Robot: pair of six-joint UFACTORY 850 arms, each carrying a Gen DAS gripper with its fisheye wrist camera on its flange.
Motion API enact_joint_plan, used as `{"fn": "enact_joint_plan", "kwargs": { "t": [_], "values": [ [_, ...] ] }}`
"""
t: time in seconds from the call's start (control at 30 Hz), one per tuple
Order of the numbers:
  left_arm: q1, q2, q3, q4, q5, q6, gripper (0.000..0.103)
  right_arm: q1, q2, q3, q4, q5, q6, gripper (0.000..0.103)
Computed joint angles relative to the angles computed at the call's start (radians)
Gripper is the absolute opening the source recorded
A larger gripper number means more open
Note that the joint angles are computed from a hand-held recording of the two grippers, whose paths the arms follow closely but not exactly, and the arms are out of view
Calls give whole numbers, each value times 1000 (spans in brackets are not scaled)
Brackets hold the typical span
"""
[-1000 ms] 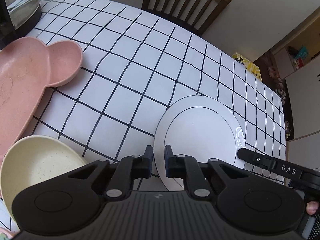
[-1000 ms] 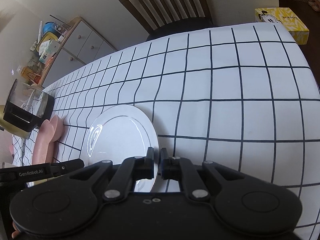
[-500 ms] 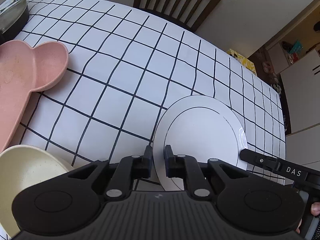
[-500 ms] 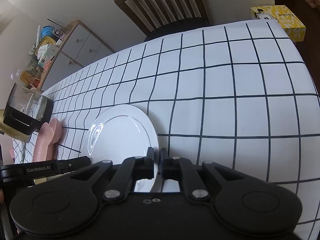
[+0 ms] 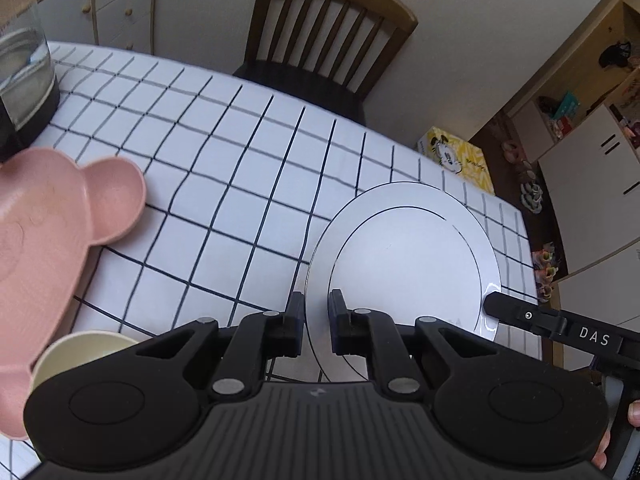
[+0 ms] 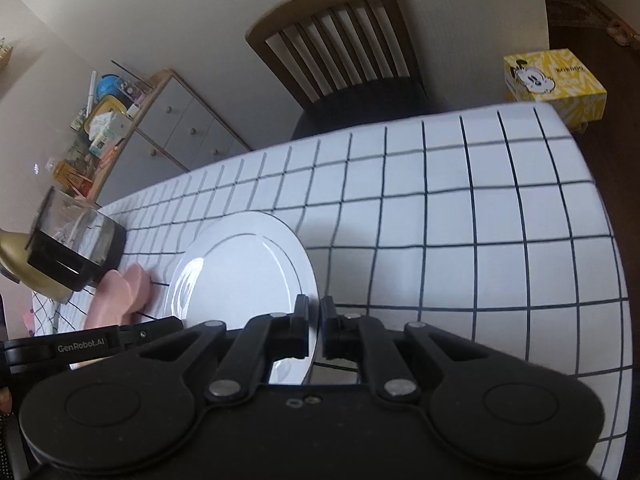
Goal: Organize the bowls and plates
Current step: 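Carry the small white plate with both grippers over the floral plate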
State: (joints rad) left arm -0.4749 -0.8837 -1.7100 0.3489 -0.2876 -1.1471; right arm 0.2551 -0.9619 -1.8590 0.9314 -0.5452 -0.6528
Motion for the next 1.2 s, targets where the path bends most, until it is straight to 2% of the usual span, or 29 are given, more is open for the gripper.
{"fn": "enact_joint_plan", "kwargs": {
  "t": [0.1, 0.3, 0.53, 0.8, 1.03, 1.2],
  "values": [
    [0, 41, 35, 8, 10, -3, 11, 9, 47, 44, 25, 24, -34, 6],
    [-9, 116, 107, 170, 36, -145, 11, 32, 128, 117, 41, 82, -70, 6],
    [-17, 244, 247, 141, 75, -120, 11, 56, 259, 255, 104, 133, -101, 6],
    [-43, 405, 446, 241, 110, -223, 11, 99, 419, 456, 211, 194, -151, 6],
    [-45, 547, 633, 308, 166, -288, 11, 165, 542, 607, 300, 261, -182, 6],
    [-41, 657, 768, 461, 192, -425, 11, 229, 610, 696, 409, 320, -229, 6]
  ]
}}
